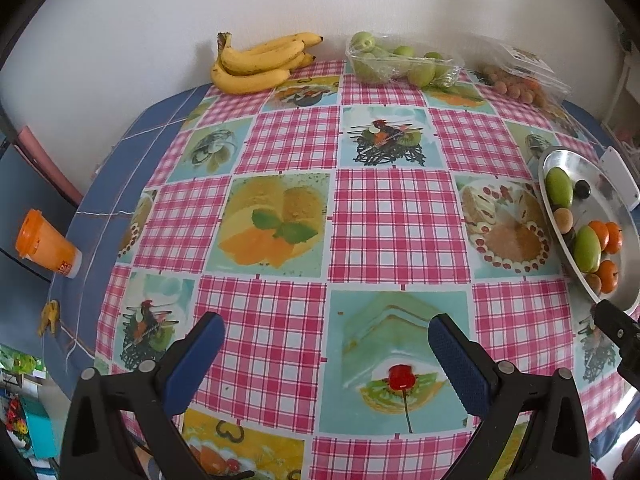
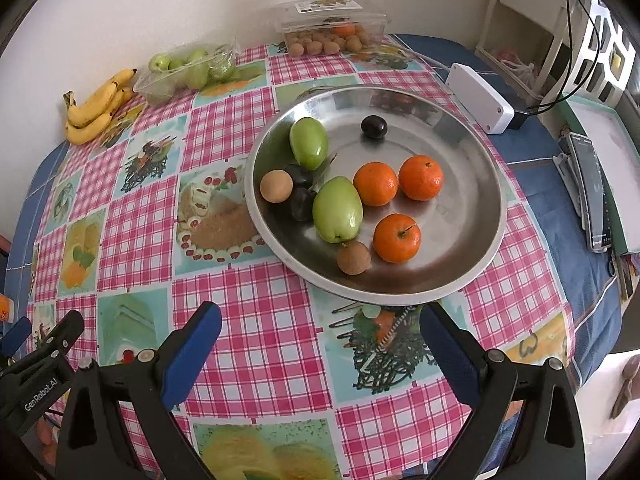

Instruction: Organize fruits

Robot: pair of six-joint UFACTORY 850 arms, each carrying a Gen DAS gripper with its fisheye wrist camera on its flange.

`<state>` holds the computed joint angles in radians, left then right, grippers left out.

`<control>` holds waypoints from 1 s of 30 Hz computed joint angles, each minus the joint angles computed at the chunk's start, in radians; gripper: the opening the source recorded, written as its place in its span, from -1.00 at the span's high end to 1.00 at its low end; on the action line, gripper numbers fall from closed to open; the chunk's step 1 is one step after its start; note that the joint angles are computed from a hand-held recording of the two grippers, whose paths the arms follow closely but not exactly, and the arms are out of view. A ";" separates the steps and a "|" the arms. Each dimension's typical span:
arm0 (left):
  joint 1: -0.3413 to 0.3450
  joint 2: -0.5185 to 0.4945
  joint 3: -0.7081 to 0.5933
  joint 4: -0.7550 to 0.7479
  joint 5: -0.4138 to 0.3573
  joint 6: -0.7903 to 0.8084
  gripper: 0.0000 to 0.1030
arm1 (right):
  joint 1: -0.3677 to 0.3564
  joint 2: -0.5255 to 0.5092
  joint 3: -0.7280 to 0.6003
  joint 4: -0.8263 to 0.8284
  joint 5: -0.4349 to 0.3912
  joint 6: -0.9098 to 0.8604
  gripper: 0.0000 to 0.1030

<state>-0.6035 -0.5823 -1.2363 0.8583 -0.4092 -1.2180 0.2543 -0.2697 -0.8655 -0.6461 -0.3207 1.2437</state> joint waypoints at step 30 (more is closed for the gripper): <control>0.000 0.003 0.002 -0.023 0.015 0.036 -1.00 | 0.009 -0.017 -0.017 0.013 -0.012 -0.018 -0.93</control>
<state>-0.6036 -0.5794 -1.2346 0.8354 -0.3946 -1.1818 0.2630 -0.2871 -0.8821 -0.6329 -0.3329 1.2260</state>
